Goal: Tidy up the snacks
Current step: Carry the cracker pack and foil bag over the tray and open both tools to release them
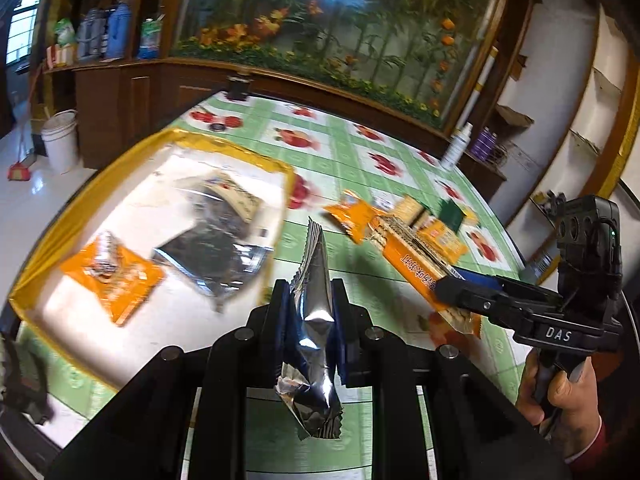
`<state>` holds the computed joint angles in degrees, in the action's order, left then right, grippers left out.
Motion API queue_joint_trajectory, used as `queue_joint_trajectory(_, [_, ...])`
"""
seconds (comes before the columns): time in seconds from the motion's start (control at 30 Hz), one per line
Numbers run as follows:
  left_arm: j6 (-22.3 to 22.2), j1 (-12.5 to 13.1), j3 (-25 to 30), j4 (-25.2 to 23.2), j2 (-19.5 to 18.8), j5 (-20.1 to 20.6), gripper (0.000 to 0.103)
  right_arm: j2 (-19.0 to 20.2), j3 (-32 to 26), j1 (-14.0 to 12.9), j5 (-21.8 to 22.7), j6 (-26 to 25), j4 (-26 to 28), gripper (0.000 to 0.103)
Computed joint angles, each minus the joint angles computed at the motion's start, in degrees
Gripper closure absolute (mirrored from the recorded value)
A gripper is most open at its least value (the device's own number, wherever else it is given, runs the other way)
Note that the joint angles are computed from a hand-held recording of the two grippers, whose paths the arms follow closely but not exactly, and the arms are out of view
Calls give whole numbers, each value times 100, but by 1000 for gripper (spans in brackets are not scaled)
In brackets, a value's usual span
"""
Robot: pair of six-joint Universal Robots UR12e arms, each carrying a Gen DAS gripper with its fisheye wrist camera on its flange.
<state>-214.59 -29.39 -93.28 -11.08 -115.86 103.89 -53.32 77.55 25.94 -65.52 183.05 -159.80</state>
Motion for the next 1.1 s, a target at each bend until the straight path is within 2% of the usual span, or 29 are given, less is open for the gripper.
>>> queue_joint_trajectory(0.13, [-96,53,-135,-22,98,306,86,216,-395,126,203,-75,163,49])
queue_joint_trajectory(0.3, [-256,120,-229,-43,160,559,86,469,-864,285,256,-249,411,49])
queue_joint_trajectory(0.57, [-542,177,-231,-401,166,1008,86,900,-1627,472,241,-394,866,49])
queue_joint_trajectory(0.7, [-655,241,-244,-438,164,1034,86,1091,-1946,553,208,-488,1109,49])
queue_joint_trajectory(0.9, [-714,260,-113,-810,79,1237,86,1329,-2308,657,42,-633,1347,49])
queue_joint_trajectory(1.1, [-943,320,-89,-1046,36,1115,86,1547,-2648,711,-121,-723,1513,49])
